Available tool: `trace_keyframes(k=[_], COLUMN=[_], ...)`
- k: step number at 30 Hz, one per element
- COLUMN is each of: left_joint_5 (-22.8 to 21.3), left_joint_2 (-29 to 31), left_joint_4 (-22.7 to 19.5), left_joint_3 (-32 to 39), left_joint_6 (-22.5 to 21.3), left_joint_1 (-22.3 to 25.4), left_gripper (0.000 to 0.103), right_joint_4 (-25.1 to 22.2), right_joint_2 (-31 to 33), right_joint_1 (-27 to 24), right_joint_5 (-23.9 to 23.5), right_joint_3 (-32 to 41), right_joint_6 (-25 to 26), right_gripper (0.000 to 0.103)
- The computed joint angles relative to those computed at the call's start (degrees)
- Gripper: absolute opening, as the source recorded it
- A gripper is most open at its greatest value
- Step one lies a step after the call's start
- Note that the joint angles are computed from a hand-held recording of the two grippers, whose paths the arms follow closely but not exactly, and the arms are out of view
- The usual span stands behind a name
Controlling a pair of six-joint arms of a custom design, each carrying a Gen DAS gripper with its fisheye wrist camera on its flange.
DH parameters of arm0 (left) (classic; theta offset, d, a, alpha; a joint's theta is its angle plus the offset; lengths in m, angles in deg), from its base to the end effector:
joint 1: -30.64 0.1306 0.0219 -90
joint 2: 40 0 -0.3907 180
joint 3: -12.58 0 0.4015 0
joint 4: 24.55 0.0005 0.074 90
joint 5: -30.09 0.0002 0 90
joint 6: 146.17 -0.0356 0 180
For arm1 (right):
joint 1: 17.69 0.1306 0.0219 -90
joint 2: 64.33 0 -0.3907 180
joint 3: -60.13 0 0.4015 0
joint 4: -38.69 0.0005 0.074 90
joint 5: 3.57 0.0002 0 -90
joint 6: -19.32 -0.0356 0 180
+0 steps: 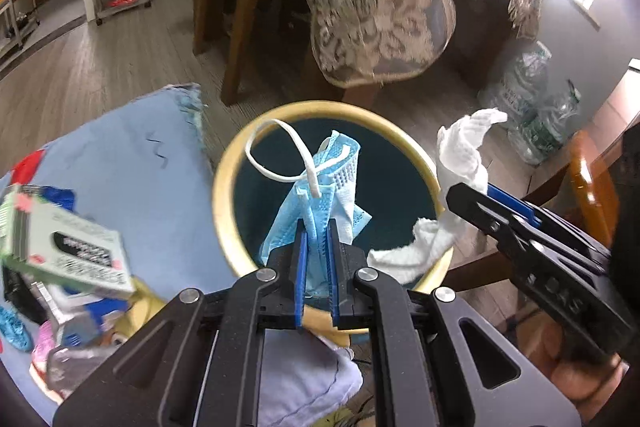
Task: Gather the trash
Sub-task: 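Carry the mask and tissue over the trash bin with both grippers, then open both grippers to drop the mask and tissue into the bin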
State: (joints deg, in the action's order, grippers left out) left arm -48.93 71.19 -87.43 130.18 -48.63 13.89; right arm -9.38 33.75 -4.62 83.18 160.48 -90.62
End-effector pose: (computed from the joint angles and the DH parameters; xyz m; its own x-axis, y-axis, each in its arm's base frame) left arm 0.5936 -0.1863 0.4488 -0.8417 0.1188 -0.5268 0.2756 0.9334 -0.2299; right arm 0.5395 0.1268 0.4547 -0.7466 0.1762 -0.6415 -0.0103 0.9611 0.2760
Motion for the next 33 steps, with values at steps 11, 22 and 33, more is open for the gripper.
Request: trace_keyframes(k=[11, 22, 33], left_joint_5=[-0.2, 0.5, -1.5], left_joint_2=[3.0, -3.0, -13.0], left_joint_4=[-0.5, 3.0, 4.7], left_joint_3=[-0.8, -5.8, -12.2], left_joint_6=[2.1, 2.2, -1.1], left_joint_1=[0.8, 2.5, 6.8], left_gripper=[0.028, 0.061, 0.072], right_joint_4=[-5.7, -3.3, -2.2], right_joint_2=[4.7, 4.0, 3.5], right_joint_1=[-0.2, 0.3, 3.1], right_joint_5=[-0.4, -0.5, -0.4], right_joint_3=[3.4, 3.1, 3.9], right_joint_6=[-3.3, -4.4, -2.7], right_gripper=[0.044, 0.074, 0.078])
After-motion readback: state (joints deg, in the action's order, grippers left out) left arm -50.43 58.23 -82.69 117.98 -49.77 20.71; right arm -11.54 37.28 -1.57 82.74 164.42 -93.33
